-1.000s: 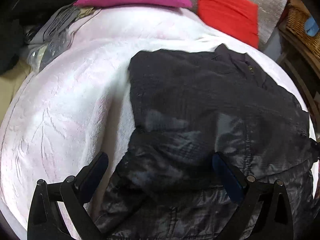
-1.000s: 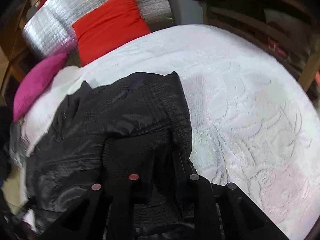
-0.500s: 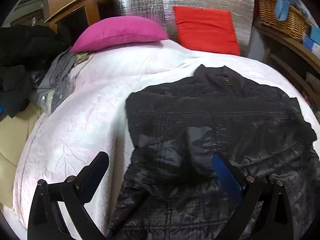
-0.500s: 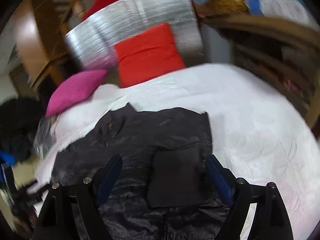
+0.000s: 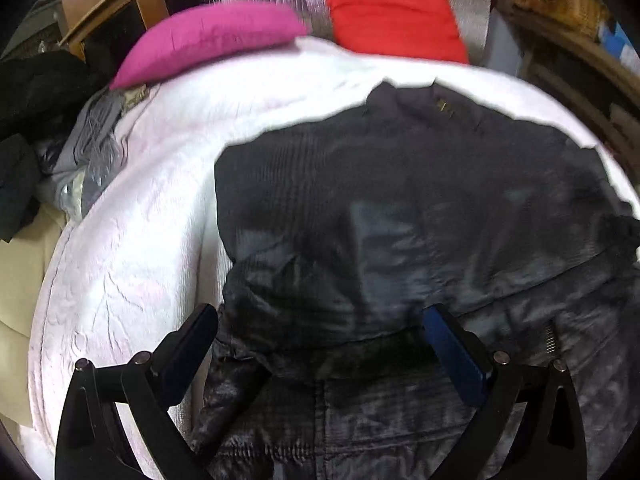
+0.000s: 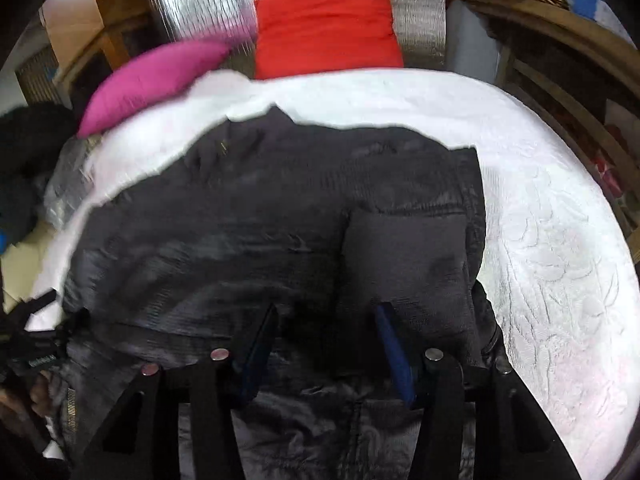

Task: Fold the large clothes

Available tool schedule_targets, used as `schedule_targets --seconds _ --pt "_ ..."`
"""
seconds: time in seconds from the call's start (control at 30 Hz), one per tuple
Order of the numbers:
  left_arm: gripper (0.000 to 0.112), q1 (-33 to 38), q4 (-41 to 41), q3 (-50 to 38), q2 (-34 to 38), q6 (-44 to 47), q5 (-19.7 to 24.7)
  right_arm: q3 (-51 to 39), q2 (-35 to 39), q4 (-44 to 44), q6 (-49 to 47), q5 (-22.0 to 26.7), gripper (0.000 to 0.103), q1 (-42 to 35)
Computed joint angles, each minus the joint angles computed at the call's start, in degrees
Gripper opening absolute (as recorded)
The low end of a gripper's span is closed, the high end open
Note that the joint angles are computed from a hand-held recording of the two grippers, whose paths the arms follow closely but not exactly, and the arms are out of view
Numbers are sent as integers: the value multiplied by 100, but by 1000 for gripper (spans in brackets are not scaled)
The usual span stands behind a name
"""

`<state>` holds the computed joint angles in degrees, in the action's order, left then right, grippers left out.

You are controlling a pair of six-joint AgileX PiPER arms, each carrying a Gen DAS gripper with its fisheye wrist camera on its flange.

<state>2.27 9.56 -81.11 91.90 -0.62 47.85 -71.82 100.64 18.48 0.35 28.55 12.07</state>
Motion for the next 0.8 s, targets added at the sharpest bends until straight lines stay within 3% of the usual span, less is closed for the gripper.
schedule_targets --seconds 0.17,0.33,0.4,0.57,0.7,0.8 --pt "103 -293 432 270 -331 -413 -520 78 -235 932 -731 -376 56 17" --pt "103 -530 742 228 -149 -714 -605 -481 276 798 -309 -300 56 203" --pt "103 -585 998 242 26 -850 -650 -897 721 399 152 -3 56 256" --pt "103 -626 1139 184 277 -840 -613 -1151 928 327 27 224 56 280" --pt "103 -600 1090 156 317 -774 -688 -804 625 910 -342 -370 56 58" --pt "103 -633 1166 125 357 -842 -690 -840 649 -192 780 -623 56 -23"
